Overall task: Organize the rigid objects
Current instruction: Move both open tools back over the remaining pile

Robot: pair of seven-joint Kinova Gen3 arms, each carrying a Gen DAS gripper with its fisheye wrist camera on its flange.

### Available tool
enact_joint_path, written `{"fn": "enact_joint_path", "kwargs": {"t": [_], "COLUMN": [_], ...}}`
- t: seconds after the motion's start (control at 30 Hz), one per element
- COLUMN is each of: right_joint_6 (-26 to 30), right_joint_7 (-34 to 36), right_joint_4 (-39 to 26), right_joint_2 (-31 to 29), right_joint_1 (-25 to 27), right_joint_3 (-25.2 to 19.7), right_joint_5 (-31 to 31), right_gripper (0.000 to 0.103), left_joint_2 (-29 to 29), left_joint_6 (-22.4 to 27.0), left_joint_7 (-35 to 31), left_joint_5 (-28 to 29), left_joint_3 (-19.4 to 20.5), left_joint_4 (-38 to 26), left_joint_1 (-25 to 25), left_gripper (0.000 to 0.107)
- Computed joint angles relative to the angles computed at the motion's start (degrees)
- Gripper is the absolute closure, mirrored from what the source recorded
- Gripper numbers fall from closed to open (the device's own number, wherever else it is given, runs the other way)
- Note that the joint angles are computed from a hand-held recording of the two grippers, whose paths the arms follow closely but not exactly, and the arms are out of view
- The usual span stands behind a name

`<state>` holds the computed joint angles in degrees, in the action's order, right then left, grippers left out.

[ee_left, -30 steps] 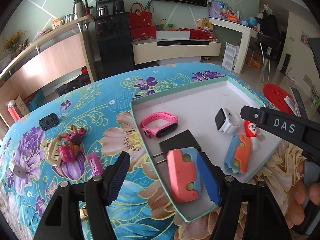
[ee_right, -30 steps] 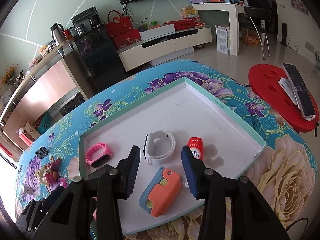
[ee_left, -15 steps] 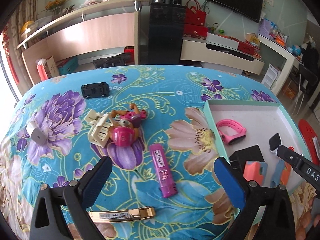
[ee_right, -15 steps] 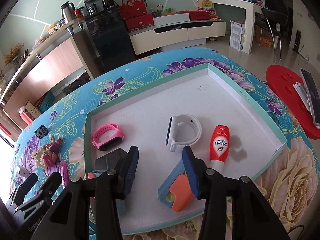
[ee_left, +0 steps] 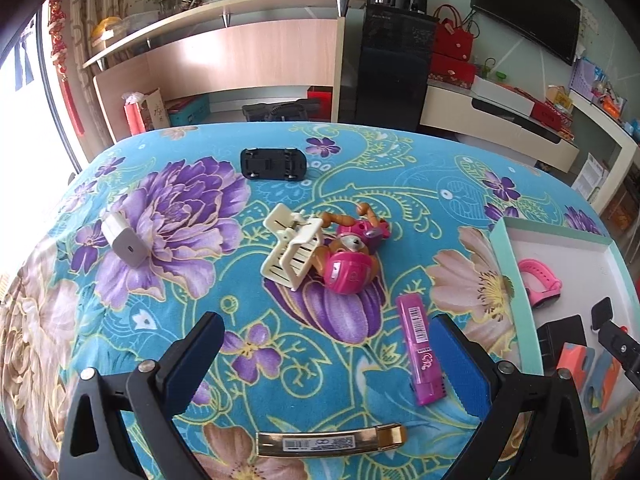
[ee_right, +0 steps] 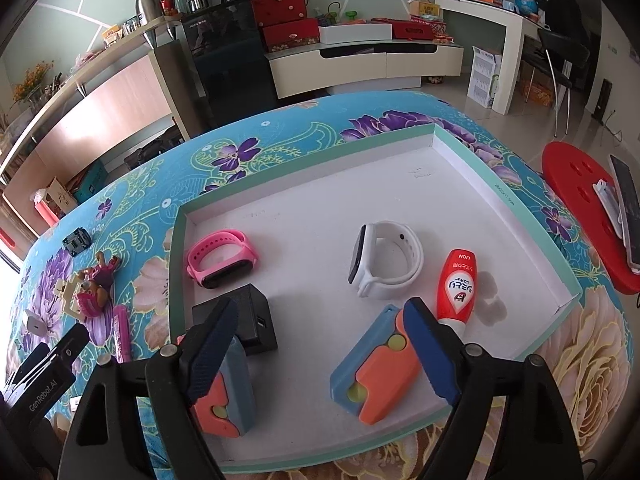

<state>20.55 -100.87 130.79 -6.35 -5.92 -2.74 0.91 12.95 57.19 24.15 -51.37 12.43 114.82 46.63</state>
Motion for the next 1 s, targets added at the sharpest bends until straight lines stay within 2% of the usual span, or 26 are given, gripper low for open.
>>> {"fn": "enact_joint_path", "kwargs": {"t": [0.27,0.37,0.53,0.77,0.87,1.0], "right_joint_6": [-0.2,-0.3,-0.6,-2.0,-2.0,-2.0], "right_joint_7": [-3.8,-2.4,0.2,5.9,5.2,-0.6], "right_joint_4": [0.1,0.0,0.0,0.5,0.3,0.0], "right_joint_2": [-0.2,-0.5,-1.2,-2.7,-2.3,-1.6], "right_joint_1": [-0.1,-1.0,-3.2,-8.1,-8.9,-8.8], "right_joint_3": [-1.6,-1.0,-0.9,-0.7,-3.0,-8.0], "right_joint_5": [3.5,1.9,-1.2,-8.1,-7.8,-2.7], "right_gripper": [0.017,0.017,0.017,0.017,0.017,0.017], "left_joint_2": [-2.4,-3.6,-5.3,-8.7,-9.6,-11.4], "left_joint_6": [1.1,1.2,4.2,8.3,10.9,10.7], "left_joint_7": [4.3,5.0,5.5,2.4,1.5,0.3], "left_joint_5": [-0.5,-0.1,1.1,6.4,8.4,10.7], "left_joint_3": [0.4,1.1,2.3,3.9,4.6,4.9], "left_joint_4": [2.5,3.5,4.8,6.1,6.5,8.3], "left_joint_1": [-0.5,-1.3,-2.1,-5.1,-6.0,-8.0], "left_gripper": [0.004,0.004,0.004,0.004,0.004,0.004]}}
